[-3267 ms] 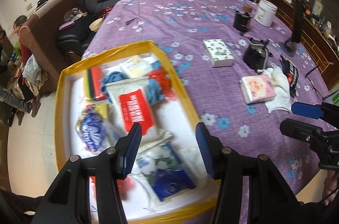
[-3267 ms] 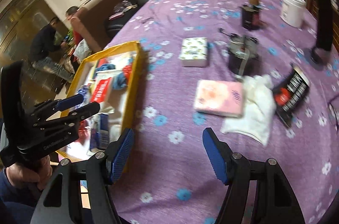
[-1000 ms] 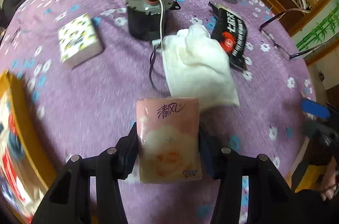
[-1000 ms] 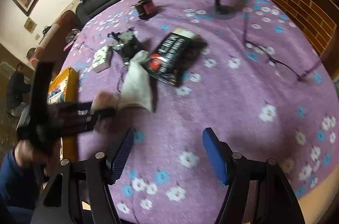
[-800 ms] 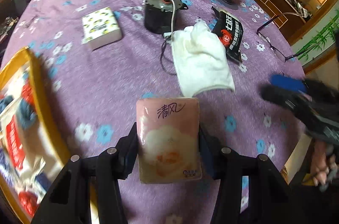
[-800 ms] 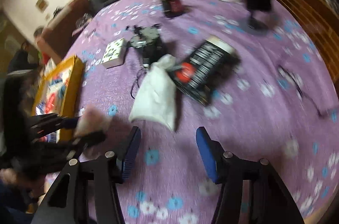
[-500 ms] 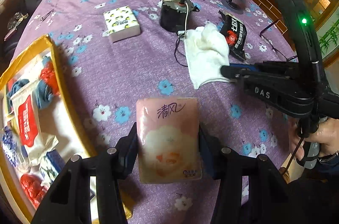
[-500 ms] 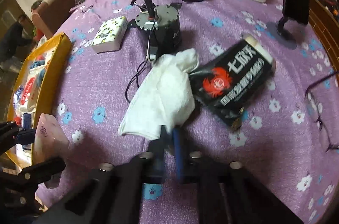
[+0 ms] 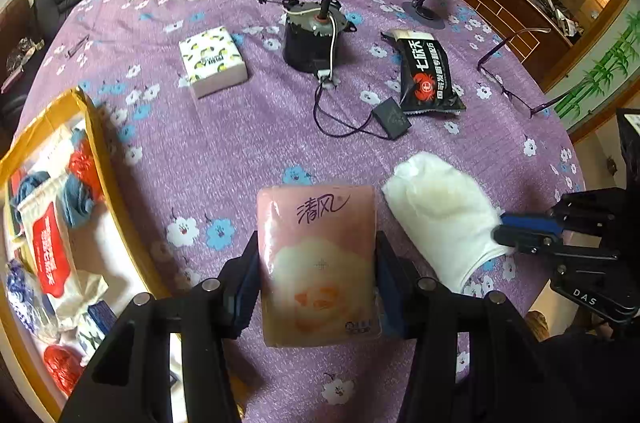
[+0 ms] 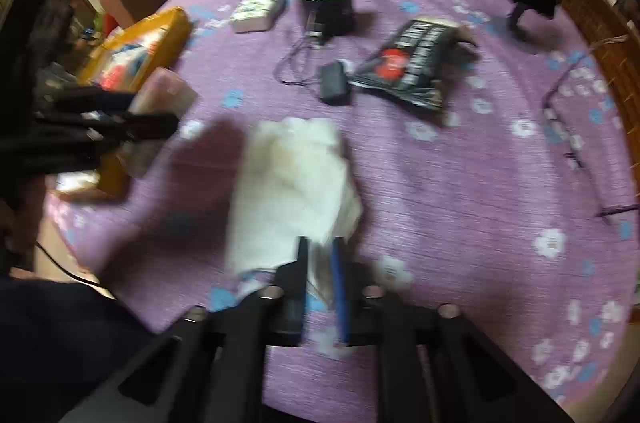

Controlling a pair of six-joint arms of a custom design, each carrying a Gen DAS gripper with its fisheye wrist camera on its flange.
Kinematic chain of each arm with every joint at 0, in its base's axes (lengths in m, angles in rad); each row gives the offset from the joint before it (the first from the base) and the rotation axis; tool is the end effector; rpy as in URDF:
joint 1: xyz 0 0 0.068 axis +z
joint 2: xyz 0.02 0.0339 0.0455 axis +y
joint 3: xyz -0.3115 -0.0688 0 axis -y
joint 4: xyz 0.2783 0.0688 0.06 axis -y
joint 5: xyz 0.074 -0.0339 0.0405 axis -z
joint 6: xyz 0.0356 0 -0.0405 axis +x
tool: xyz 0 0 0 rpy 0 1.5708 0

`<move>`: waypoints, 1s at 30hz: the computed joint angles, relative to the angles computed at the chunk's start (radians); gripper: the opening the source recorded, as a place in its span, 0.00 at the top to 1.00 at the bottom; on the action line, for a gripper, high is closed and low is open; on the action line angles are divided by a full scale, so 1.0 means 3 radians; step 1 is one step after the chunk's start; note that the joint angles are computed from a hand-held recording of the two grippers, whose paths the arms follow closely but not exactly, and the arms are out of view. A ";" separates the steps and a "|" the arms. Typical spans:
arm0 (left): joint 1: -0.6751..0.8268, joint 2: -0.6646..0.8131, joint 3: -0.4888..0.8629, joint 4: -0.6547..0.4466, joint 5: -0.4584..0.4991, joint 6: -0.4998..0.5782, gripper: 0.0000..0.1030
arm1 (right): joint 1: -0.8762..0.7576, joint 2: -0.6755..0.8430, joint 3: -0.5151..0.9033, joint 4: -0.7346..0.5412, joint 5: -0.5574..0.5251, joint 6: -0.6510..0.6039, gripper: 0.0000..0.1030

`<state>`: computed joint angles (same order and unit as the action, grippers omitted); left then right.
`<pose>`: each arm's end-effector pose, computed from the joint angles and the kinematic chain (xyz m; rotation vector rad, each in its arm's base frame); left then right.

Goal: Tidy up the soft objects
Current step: 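Grasp the white cloth with the right gripper while the left holds the pink pack, then carry the pink pack and white cloth into the tray and release both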

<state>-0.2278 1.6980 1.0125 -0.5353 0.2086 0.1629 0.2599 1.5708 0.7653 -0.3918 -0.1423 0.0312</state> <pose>0.3395 -0.0863 0.1905 0.5908 2.7202 -0.3071 0.2847 0.0809 0.1642 -0.3544 2.7577 0.2722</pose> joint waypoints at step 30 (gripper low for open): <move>0.0080 -0.0090 -0.0089 0.0073 -0.0011 -0.0066 0.50 | 0.0014 0.0336 0.0123 0.0485 -0.0194 0.0229 0.91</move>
<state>-0.2038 1.6710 0.9859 -0.5136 0.2054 0.1430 0.2640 1.6716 0.8022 -0.2464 -0.2006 0.0998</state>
